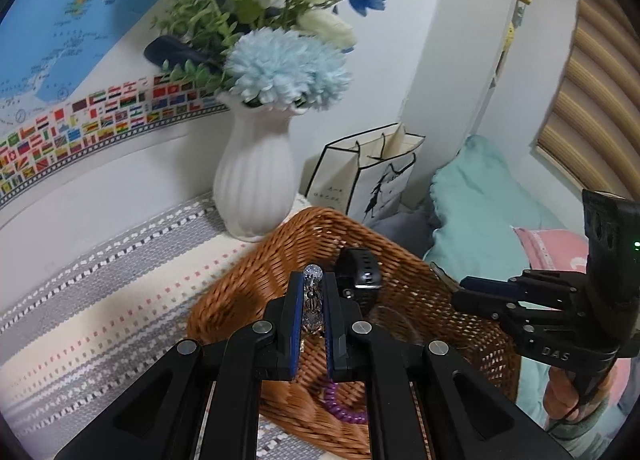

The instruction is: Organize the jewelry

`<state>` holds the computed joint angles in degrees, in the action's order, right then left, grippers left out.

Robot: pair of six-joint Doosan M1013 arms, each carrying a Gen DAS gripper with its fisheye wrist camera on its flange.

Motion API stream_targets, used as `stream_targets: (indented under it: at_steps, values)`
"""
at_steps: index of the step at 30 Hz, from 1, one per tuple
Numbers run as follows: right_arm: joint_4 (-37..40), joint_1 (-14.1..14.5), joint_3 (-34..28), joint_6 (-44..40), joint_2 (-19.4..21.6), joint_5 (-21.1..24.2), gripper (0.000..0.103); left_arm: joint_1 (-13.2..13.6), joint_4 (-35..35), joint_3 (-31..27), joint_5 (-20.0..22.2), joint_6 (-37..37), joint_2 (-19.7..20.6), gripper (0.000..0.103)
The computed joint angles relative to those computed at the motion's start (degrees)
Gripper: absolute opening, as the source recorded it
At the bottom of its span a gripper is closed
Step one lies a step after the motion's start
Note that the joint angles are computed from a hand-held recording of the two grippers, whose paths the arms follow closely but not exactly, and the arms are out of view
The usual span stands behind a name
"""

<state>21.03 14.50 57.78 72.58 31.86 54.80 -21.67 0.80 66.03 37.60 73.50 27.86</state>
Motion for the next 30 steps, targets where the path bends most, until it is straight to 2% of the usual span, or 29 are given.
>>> stream_targets:
  at_steps: [6, 8, 9, 10, 12, 13, 15, 19, 23, 28, 30]
  values:
    - [-2.46, 0.54, -3.17, 2.61, 2.52, 2.21, 0.022, -0.27, 5.5, -0.62, 0.88, -3.39, 0.93, 0.009]
    - [-2.9, 0.58, -3.53, 3.33, 2.8, 2.2, 0.022, -0.1, 5.32, -0.84, 1.37, -3.82, 1.18, 0.015]
    - [-2.83, 0.56, -3.66, 3.63, 2.88, 2.32, 0.023, 0.0, 4.78, -1.0, 1.94, -3.76, 1.24, 0.024]
    - [-2.19, 0.39, -3.87, 3.87, 3.02, 2.9, 0.024, 0.1, 4.35, -1.07, 2.63, -3.81, 1.22, 0.039]
    - [-0.35, -0.06, -3.78, 3.9, 2.96, 3.68, 0.029, 0.1, 4.91, 0.1, 1.84, -4.73, 0.49, 0.052]
    - [-0.04, -0.21, -3.48, 4.2, 2.75, 3.69, 0.036, 0.0, 5.83, 0.86, 1.18, -5.51, -0.01, 0.052]
    - [0.56, -0.4, -2.18, 4.14, 1.86, 2.66, 0.04, -0.22, 7.27, 2.1, 0.97, -6.79, -1.0, 0.052]
    - [3.65, -0.51, 0.74, 2.01, -0.38, 1.44, 0.04, -0.87, 7.98, 4.7, 0.55, -8.15, -3.16, 0.052]
    - [2.46, 0.68, 4.58, 0.51, -3.66, -2.04, 0.04, -3.3, 17.76, 7.4, 1.57, -14.16, -5.41, 0.052]
    - [2.33, 2.01, 9.01, -0.34, -7.46, -5.43, 0.043, -5.14, 21.94, 10.75, 1.32, -19.12, -8.27, 0.056]
    - [-0.18, 2.82, 10.69, 1.1, -8.83, -7.44, 0.044, -6.07, 25.43, 11.95, 1.76, -22.82, -9.29, 0.058]
